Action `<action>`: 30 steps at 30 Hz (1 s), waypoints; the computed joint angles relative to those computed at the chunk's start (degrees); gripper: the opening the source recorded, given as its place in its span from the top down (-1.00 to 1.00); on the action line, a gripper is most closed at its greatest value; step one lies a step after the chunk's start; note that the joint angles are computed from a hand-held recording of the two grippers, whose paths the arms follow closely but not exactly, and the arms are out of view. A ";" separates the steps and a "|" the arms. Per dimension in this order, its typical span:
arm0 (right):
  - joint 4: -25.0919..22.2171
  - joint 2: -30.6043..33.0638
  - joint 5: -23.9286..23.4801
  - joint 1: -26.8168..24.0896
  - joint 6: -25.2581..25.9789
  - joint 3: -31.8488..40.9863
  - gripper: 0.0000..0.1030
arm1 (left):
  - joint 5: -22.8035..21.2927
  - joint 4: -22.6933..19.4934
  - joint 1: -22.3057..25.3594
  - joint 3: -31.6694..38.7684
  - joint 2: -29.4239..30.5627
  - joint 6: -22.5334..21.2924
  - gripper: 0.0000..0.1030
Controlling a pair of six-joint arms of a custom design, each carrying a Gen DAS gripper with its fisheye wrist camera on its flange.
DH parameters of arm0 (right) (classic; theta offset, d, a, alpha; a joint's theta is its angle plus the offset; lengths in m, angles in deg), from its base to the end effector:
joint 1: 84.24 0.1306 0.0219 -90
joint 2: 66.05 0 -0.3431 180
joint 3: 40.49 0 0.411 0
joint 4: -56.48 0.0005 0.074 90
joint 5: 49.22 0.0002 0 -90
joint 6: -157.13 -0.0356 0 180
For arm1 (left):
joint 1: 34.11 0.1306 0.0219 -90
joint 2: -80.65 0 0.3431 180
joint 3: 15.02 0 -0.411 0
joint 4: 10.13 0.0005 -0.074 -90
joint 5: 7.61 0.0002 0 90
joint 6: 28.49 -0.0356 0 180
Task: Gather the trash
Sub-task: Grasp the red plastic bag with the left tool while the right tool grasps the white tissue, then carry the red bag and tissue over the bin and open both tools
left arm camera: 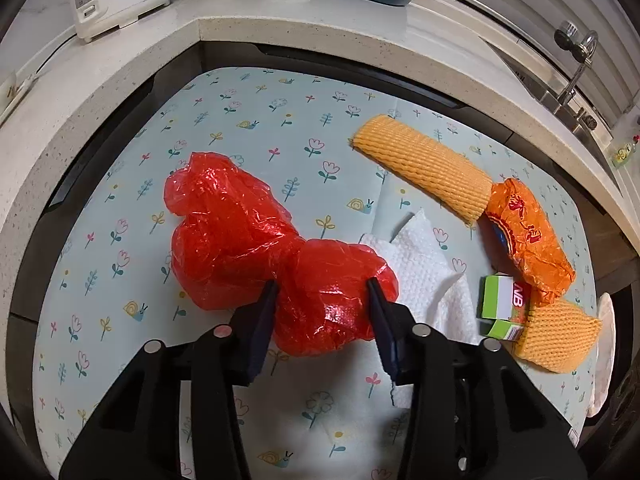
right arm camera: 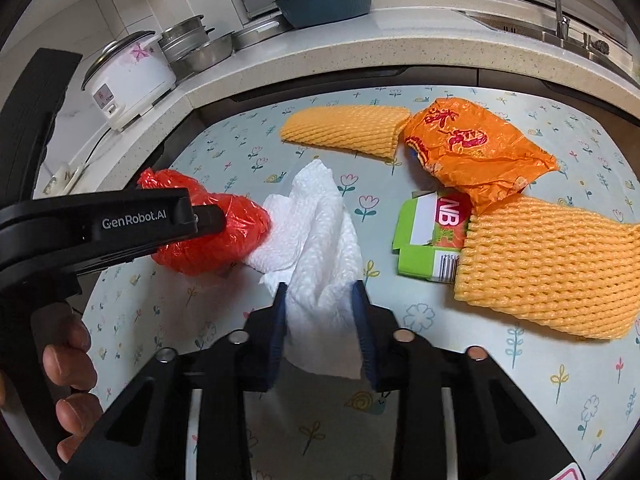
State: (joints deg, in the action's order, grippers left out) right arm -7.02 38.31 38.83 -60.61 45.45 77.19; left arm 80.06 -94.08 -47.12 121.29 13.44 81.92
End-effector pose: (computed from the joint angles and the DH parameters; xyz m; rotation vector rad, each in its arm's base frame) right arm 0.5283 0.2319 0.4734 -0.0576 2.4849 0.3858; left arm 0.5707 -0.1309 0.5155 -0.1839 2.6256 -0.1485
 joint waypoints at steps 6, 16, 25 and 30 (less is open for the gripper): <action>2.13 -2.64 0.43 -0.03 0.94 -2.43 0.90 | -1.30 0.64 -1.37 -0.50 -1.42 0.00 0.44; 5.39 -10.96 1.65 -3.57 0.67 -4.85 0.91 | -3.39 -0.35 -6.41 5.61 -2.40 -0.12 0.47; 5.95 -19.45 2.51 -9.54 0.40 -8.88 0.91 | -6.25 -3.45 -14.98 16.26 1.49 -1.23 0.47; 5.67 -24.37 1.94 -14.25 0.44 -12.38 0.91 | -7.50 -6.08 -19.82 23.17 5.21 -1.35 0.46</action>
State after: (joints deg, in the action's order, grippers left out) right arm -1.35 13.93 40.78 -74.85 45.89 64.81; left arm 72.56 -100.16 -66.95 144.46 18.65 80.58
